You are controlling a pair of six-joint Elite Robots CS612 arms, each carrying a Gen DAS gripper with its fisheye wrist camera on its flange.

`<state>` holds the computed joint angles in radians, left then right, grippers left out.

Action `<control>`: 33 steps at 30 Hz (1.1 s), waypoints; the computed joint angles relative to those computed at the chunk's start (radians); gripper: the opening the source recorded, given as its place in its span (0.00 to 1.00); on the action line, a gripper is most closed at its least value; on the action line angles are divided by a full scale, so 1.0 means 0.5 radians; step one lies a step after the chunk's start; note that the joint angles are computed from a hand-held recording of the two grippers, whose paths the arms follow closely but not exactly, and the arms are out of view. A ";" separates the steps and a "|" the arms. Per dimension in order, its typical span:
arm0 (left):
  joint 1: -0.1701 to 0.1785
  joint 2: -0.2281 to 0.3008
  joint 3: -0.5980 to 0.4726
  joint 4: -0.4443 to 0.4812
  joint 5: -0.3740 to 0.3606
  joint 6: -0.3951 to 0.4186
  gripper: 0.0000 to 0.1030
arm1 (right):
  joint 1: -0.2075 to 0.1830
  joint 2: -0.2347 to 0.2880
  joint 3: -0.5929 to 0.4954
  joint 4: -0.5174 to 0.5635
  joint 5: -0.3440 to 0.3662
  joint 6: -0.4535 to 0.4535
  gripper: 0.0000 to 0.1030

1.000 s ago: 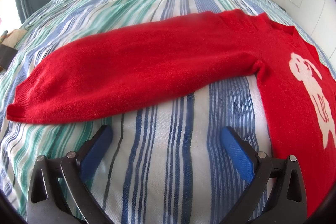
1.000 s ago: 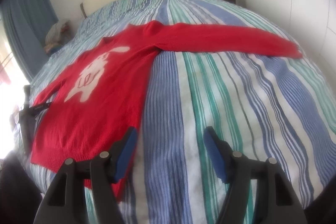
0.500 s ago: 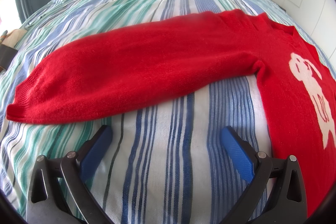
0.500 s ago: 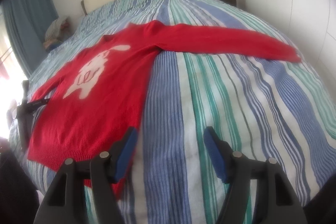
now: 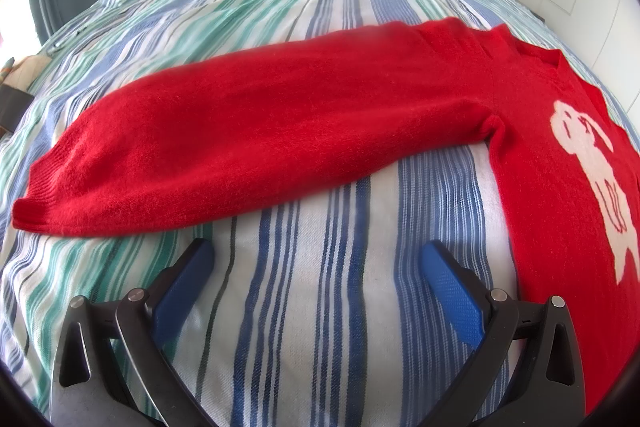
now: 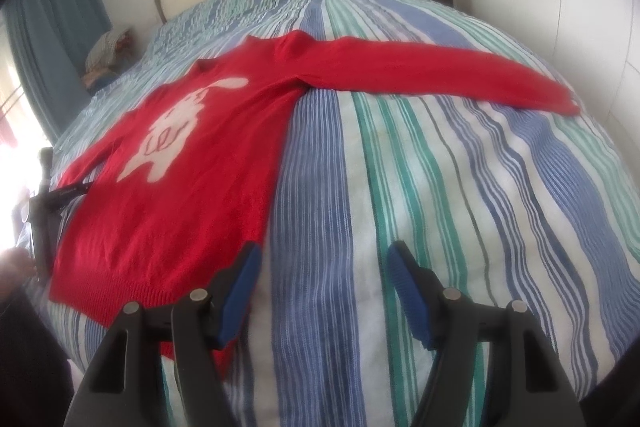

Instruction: Fold small clothes

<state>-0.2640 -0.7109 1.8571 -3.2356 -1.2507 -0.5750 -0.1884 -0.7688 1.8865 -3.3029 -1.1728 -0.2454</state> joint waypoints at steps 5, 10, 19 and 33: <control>-0.002 0.002 0.000 -0.011 0.006 -0.003 1.00 | 0.001 0.001 0.002 -0.009 -0.001 -0.017 0.63; -0.003 0.002 0.002 -0.015 0.006 -0.004 1.00 | 0.002 0.001 0.006 -0.013 -0.010 -0.011 0.63; -0.002 0.001 0.002 -0.014 0.004 -0.006 1.00 | 0.004 0.001 0.006 -0.014 -0.020 -0.016 0.63; -0.003 0.002 -0.008 0.015 0.008 -0.013 1.00 | 0.012 0.004 -0.002 0.016 -0.038 -0.045 0.63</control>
<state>-0.2656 -0.7097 1.8529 -3.2282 -1.2467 -0.5814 -0.1823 -0.7669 1.8853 -3.2949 -1.1916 -0.2678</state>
